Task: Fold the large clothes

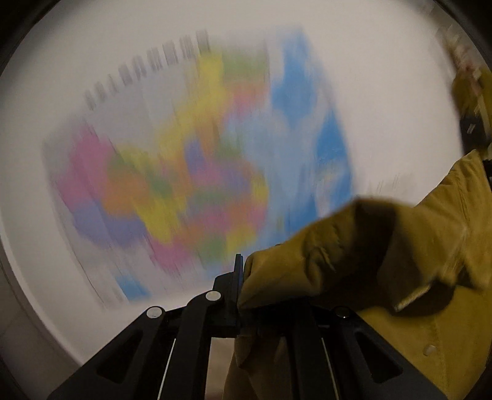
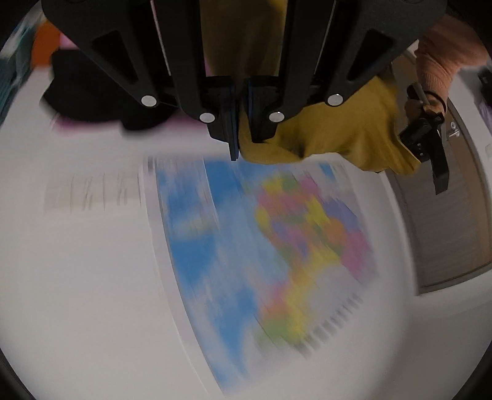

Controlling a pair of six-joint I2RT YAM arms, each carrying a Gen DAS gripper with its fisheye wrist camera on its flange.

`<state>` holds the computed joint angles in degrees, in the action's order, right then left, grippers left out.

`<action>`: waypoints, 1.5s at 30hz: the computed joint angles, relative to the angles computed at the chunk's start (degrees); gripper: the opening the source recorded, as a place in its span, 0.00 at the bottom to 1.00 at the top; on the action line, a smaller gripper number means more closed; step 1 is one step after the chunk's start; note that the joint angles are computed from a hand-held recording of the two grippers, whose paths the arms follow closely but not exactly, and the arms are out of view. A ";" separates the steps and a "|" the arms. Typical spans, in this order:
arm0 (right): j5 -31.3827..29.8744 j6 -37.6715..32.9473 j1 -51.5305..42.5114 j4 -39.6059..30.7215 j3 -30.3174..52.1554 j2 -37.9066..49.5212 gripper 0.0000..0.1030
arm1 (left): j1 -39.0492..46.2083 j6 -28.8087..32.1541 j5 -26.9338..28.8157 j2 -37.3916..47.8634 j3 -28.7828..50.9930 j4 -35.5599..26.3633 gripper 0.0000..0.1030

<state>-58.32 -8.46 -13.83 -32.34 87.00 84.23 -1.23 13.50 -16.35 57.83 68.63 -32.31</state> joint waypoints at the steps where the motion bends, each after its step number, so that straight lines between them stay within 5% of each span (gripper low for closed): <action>1: 3.88 1.04 2.90 1.14 0.52 3.57 0.06 | 2.04 0.11 1.13 4.38 -1.16 1.83 0.05; 6: 20.14 1.45 11.76 0.38 7.77 25.37 0.06 | 7.16 -0.97 1.87 31.67 0.29 9.93 0.04; 9: 30.48 0.78 14.20 2.17 7.98 28.91 0.11 | 9.38 -1.83 4.37 41.72 4.50 10.30 0.03; 14: 35.10 -13.23 17.51 8.24 -2.05 18.80 0.64 | 13.57 1.74 11.80 45.07 9.25 9.96 0.12; 17: 38.60 -25.65 23.83 10.41 -6.92 15.69 0.76 | 14.60 5.38 13.39 44.81 9.40 10.50 0.25; 21: 53.04 -38.59 32.63 15.79 -11.91 18.94 0.77 | 15.80 6.07 14.43 46.82 11.34 8.56 0.25; 24: 57.23 -41.71 34.98 16.64 -9.75 24.47 0.74 | 16.99 6.82 15.14 48.39 13.02 7.81 0.24; 25: 58.36 -42.26 35.54 17.65 -9.12 26.01 0.71 | 17.33 6.83 15.60 48.56 13.62 7.33 0.20; 26: 58.05 -42.49 35.61 17.33 -8.33 26.97 0.48 | 17.52 6.73 15.78 48.73 14.20 6.95 0.14; 28: 53.28 -38.52 34.23 10.74 -2.72 29.10 0.06 | 18.48 6.18 17.81 49.77 16.90 4.90 0.06; 29: 51.16 -35.83 33.64 8.04 0.02 29.59 0.04 | 18.95 5.25 19.31 50.08 18.81 2.86 0.05; 33: 27.06 -17.87 23.31 -6.11 17.84 32.98 0.04 | 20.09 3.00 24.92 50.46 25.76 -3.45 0.04; 37: 17.66 -3.22 16.61 -13.05 34.61 40.42 0.04 | 20.21 1.10 32.30 57.63 42.19 -13.44 0.05; 39: 18.92 2.55 15.86 -16.87 42.15 45.61 0.04 | 19.02 -0.35 31.43 62.81 50.93 -17.65 0.17; 43: 28.12 4.66 17.61 -19.78 48.27 51.66 0.13 | 14.98 -0.18 15.91 72.78 60.13 -19.31 0.40; 45: 29.61 7.46 17.51 -15.54 42.50 49.15 0.35 | 15.19 0.31 13.42 73.22 57.60 -17.04 0.42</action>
